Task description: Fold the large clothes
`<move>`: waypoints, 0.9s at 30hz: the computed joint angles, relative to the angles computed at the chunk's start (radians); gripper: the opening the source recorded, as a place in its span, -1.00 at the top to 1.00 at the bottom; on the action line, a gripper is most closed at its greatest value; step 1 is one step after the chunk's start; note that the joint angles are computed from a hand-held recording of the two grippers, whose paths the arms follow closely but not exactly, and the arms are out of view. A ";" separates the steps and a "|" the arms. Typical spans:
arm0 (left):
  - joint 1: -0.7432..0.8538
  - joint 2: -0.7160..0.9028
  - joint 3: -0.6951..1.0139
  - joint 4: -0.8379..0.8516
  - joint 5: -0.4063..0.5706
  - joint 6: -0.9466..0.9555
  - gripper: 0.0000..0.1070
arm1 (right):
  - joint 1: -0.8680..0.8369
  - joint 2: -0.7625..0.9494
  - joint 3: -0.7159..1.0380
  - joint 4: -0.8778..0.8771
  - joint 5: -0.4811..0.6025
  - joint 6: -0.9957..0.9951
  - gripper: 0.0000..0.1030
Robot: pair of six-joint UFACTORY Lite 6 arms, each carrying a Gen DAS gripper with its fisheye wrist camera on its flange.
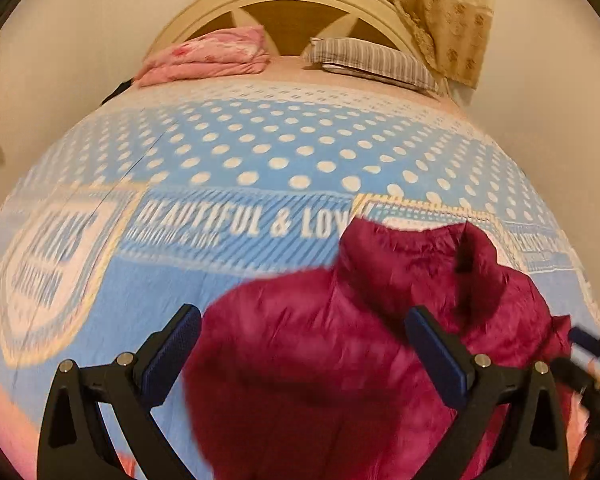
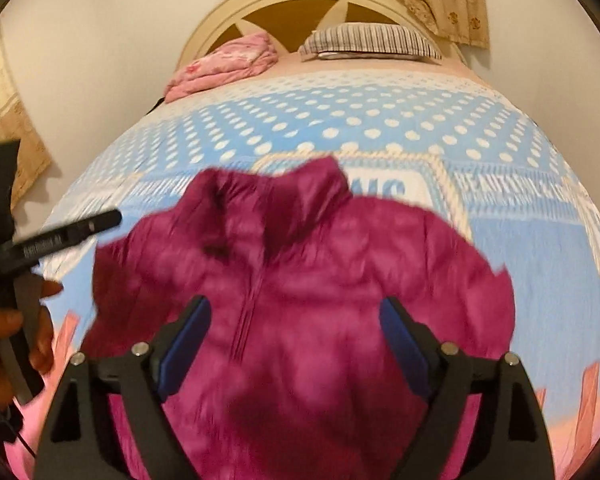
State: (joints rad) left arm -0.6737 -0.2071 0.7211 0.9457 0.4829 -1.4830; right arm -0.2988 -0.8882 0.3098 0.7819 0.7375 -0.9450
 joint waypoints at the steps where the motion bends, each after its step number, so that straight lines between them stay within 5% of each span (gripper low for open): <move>1: 0.016 0.062 0.049 0.010 -0.010 0.018 -0.91 | 0.037 0.092 0.049 0.014 -0.058 0.010 -0.72; 9: 0.143 0.427 0.354 -0.066 -0.063 0.208 -0.91 | 0.108 0.647 0.411 0.183 -0.237 -0.026 -0.85; 19: 0.137 0.587 0.456 -0.152 -0.143 0.326 -0.90 | 0.259 1.057 0.725 -0.107 -0.346 0.264 -0.82; 20: 0.132 0.562 0.417 -0.126 -0.186 0.309 -0.90 | 0.263 1.073 0.733 -0.140 -0.343 0.286 -0.72; 21: 0.125 0.539 0.387 -0.059 -0.210 0.251 -0.86 | 0.264 1.084 0.730 -0.169 -0.329 0.287 -0.27; 23: 0.112 0.457 0.316 0.002 -0.253 0.221 -0.30 | 0.249 1.069 0.695 -0.168 -0.313 0.233 0.42; 24: 0.105 0.433 0.302 -0.030 -0.256 0.262 0.03 | 0.245 1.018 0.639 -0.165 -0.339 0.195 0.55; 27: 0.079 0.292 0.190 0.081 -0.281 0.159 0.21 | 0.220 0.841 0.481 -0.129 -0.373 0.052 0.69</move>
